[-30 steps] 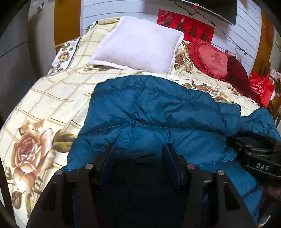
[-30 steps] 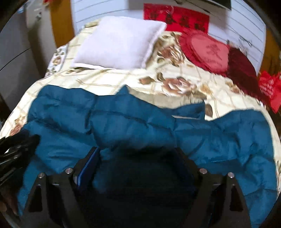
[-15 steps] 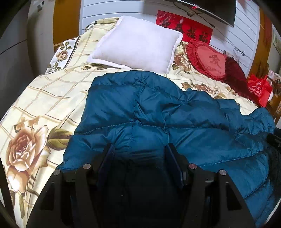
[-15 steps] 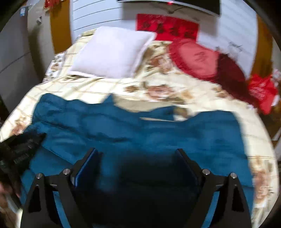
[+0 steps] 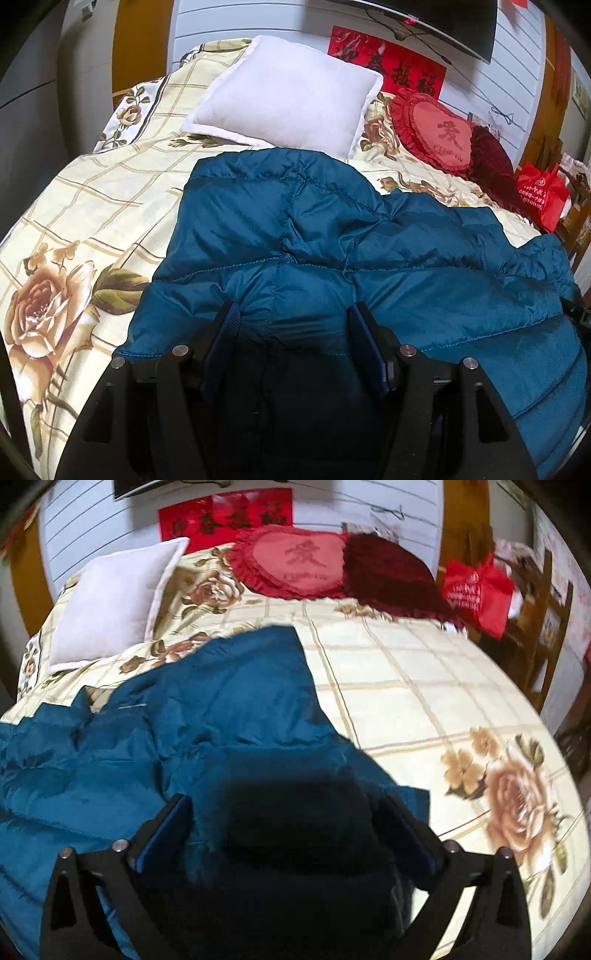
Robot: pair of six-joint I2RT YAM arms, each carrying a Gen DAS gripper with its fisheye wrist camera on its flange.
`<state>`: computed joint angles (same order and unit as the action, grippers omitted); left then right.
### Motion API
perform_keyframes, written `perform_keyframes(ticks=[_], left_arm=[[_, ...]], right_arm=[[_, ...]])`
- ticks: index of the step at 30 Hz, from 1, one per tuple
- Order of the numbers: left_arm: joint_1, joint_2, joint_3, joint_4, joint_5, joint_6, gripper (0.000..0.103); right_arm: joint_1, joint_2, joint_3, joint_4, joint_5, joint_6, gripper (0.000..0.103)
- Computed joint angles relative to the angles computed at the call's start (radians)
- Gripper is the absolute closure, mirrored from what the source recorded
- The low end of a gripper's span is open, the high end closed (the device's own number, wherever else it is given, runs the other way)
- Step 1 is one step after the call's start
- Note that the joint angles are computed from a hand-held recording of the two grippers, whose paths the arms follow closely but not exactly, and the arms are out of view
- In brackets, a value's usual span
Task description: Fold large clothes
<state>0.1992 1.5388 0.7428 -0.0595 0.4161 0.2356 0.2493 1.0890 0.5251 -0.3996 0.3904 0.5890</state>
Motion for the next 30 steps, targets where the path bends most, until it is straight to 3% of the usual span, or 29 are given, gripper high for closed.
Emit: perform_keyframes(ticks=[4,7,11,14,18,25,30], left_arm=[[-0.009,-0.02,-0.004,-0.011,-0.028,0.008,0.036],[-0.014,-0.088,-0.017,-0.067,-0.079,0.035,0.036],[0.038,-0.205,-0.058,-0.137,-0.025,0.08,0.036],[0.086,-0.296,-0.091,-0.196,0.016,0.125,0.036],[0.141,-0.364,-0.111,-0.262,0.053,0.179,0.036],[0.174,-0.412,-0.159,-0.277,0.058,0.234,0.036],[0.201,-0.374,-0.198,-0.233,0.067,0.246,0.036]], right_arm=[[0.055,0.029,-0.006,0.015,0.062,0.043,0.0],[0.173,-0.008,0.033,-0.106,0.175,0.129,0.003],[0.406,-0.094,0.095,-0.311,0.316,0.246,0.003],[0.551,-0.123,0.136,-0.438,0.365,0.343,0.003],[0.695,-0.148,0.155,-0.519,0.402,0.474,0.003],[0.772,-0.05,0.139,-0.527,0.393,0.559,0.003],[0.681,-0.066,0.038,-0.386,0.32,0.522,0.003]])
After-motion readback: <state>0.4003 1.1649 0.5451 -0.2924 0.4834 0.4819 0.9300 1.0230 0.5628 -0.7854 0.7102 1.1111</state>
